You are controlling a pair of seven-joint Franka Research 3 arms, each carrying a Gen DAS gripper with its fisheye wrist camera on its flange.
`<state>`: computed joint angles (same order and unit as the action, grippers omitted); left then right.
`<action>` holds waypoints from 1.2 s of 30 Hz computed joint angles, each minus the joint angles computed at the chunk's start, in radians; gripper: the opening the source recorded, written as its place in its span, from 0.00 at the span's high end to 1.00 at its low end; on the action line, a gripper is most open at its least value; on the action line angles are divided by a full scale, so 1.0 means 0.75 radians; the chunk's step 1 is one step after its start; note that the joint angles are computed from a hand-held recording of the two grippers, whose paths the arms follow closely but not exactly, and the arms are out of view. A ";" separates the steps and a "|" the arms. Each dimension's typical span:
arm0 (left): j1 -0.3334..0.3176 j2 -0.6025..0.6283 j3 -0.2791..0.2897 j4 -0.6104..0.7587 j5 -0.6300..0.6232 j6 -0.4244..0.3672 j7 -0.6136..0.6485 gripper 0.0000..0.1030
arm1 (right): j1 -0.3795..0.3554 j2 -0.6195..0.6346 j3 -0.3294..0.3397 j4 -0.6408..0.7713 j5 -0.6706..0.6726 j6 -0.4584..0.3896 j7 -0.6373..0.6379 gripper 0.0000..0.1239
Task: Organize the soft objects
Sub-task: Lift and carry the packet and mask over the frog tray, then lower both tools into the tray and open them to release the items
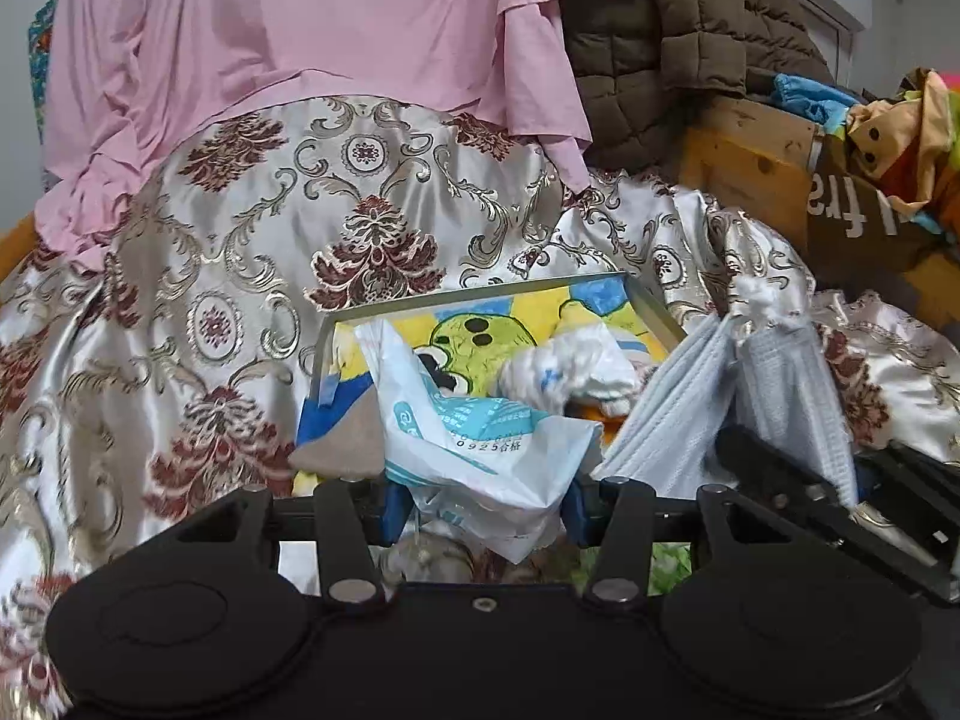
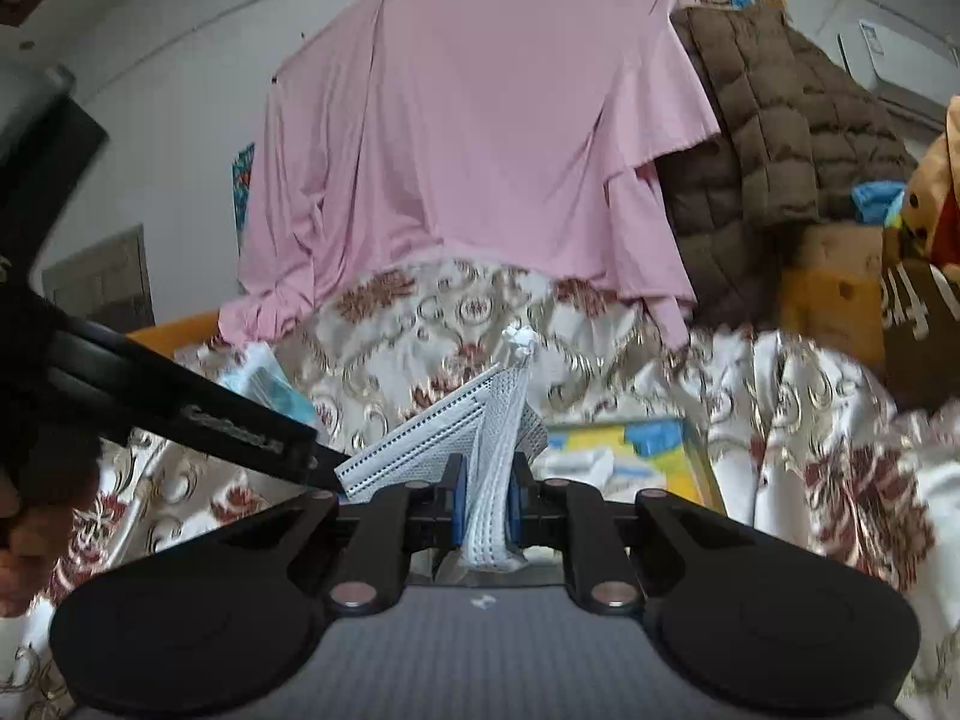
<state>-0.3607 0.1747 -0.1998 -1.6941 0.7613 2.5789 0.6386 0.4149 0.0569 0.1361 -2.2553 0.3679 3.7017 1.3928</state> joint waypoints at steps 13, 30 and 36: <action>0.007 0.491 0.079 0.597 -0.253 -0.173 0.399 0.51 | -0.152 0.317 0.004 0.498 -0.095 -0.330 0.186 0.88; -0.118 0.914 0.166 1.265 -0.428 -0.515 0.574 0.49 | -0.356 0.506 0.192 0.811 0.028 -0.699 0.094 0.82; -0.152 0.915 0.197 1.260 -0.424 -0.518 0.557 0.47 | -0.312 0.514 0.135 0.821 0.091 -0.715 0.053 0.76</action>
